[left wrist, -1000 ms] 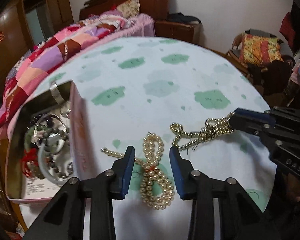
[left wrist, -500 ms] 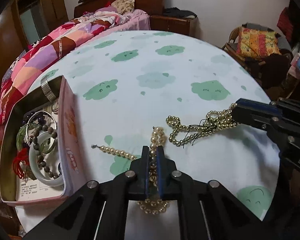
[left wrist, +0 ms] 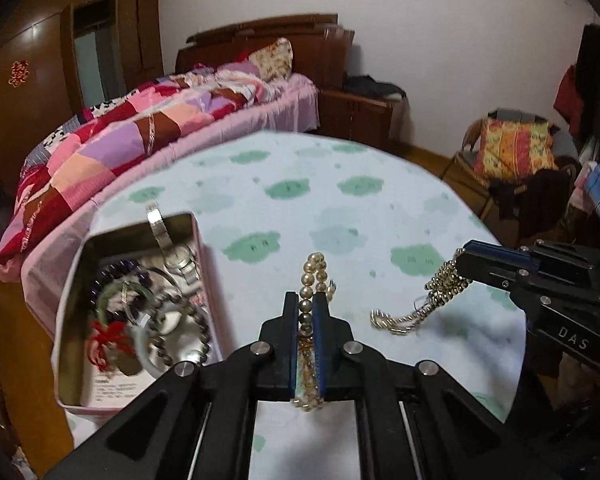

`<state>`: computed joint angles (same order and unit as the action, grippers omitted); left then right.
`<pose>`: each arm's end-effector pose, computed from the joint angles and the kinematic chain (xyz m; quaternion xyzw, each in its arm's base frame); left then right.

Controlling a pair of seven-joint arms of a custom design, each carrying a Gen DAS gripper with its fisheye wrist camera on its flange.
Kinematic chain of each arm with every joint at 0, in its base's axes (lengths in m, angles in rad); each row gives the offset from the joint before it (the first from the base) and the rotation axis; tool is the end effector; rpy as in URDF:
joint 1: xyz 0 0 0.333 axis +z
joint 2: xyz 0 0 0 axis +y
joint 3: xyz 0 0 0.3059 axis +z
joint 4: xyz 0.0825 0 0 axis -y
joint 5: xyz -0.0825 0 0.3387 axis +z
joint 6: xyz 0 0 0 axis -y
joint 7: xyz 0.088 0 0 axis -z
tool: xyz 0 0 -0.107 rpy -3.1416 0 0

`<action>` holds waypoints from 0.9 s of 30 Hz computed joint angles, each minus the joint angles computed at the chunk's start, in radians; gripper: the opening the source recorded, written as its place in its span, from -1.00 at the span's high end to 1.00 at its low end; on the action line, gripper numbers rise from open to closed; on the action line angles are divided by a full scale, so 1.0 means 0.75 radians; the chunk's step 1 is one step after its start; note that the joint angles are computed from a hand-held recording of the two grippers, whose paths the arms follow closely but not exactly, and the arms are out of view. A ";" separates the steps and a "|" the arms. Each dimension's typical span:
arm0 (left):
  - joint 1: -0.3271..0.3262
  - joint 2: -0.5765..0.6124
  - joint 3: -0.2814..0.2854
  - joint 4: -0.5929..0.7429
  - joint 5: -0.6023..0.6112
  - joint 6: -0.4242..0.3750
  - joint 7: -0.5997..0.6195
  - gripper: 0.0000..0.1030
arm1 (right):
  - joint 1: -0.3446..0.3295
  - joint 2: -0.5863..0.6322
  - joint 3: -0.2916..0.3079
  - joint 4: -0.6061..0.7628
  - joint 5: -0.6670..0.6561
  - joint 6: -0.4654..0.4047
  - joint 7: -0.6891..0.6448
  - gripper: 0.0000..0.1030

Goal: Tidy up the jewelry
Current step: 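Grasp the pearl strand with the left gripper while the right lifts the gold bead chain, then lower the pearl strand with the left gripper while the right lowers the gold chain into the tin, then release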

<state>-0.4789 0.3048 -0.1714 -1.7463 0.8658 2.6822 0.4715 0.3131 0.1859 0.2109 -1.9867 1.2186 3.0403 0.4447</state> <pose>0.5004 -0.3953 0.4762 -0.5839 0.7074 -0.3133 0.2461 0.5353 0.2185 0.4506 -0.7559 0.4700 -0.1556 0.4283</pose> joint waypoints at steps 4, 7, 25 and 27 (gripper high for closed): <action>0.007 -0.055 0.018 -0.034 0.066 0.029 -0.065 0.89 | 0.007 -0.002 0.003 0.032 -0.001 0.014 -0.008 0.75; 0.026 -0.092 0.018 -0.056 0.107 0.047 -0.106 0.89 | 0.011 0.004 0.005 0.061 -0.018 0.012 0.004 0.75; 0.214 -0.319 -0.027 -0.212 0.292 0.032 -0.331 0.89 | 0.043 0.109 0.060 0.312 -0.261 -0.035 0.121 0.75; 0.237 -0.337 -0.030 -0.240 0.300 0.036 -0.358 0.89 | 0.055 0.127 0.065 0.342 -0.310 -0.042 0.147 0.75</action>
<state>-0.3012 0.0522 -0.1938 -1.9264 1.0911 2.7093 0.2029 0.3544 0.2814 0.2595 -1.7303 0.9857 3.0088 0.5553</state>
